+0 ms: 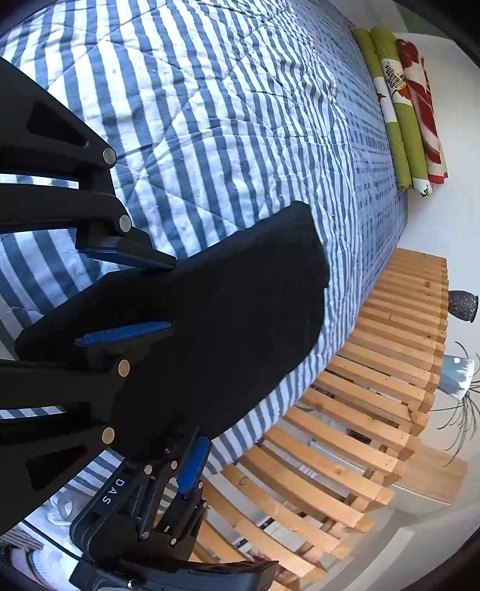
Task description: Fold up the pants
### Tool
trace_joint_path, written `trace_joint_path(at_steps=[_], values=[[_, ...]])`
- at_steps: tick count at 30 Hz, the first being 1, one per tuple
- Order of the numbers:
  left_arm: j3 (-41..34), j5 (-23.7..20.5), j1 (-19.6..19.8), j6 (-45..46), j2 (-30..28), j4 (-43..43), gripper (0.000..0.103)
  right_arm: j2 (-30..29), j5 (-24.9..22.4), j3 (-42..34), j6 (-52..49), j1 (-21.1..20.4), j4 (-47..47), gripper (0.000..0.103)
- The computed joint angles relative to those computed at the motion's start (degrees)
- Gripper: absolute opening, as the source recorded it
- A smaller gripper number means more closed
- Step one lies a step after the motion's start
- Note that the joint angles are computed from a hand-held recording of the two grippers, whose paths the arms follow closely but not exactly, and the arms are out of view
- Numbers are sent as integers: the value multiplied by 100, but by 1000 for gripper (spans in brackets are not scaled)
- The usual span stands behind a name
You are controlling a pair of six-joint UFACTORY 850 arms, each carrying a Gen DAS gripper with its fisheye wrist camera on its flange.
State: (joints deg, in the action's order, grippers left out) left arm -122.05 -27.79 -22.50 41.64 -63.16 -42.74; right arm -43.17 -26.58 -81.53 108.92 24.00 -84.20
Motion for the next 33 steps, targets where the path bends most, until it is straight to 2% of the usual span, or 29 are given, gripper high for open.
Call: trace_joint_path(at_steps=[2, 5, 10, 13, 17, 19, 21, 25, 29, 33], values=[[370, 82, -47, -276, 161, 562, 32, -113, 29, -51, -567, -1, 680, 21], [1026, 274, -6, -135, 530, 509, 33, 6, -76, 134, -404, 24, 738, 22], [1473, -295, 231, -974, 899, 1201, 33, 444, -255, 546, -449, 150, 1479, 24], [2494, 12, 405, -378, 1589, 904, 33, 873, -284, 973, -391, 356, 1768, 24], [3805, -6, 732, 763, 2627, -164, 33, 1560, -318, 1642, 410, 849, 1524, 25], [4587, 181, 845, 1523, 3314, -613, 33, 1925, -430, 1982, 1113, 1201, 1284, 36], [5148, 151, 961, 2111, 3884, -1006, 33, 2202, -553, 2193, 1589, 1613, 1235, 38], [6389, 35, 1274, 3448, 5230, -2018, 33, 2273, -1371, 2015, 1489, 2493, 1787, 42], [7276, -235, 1625, 4122, 6317, -2353, 33, 2084, -2190, 1595, 1672, 3350, 2122, 49], [8094, -644, 2143, 4477, 7306, -2545, 37, 1735, -3291, 1036, 1798, 4085, 2243, 61]])
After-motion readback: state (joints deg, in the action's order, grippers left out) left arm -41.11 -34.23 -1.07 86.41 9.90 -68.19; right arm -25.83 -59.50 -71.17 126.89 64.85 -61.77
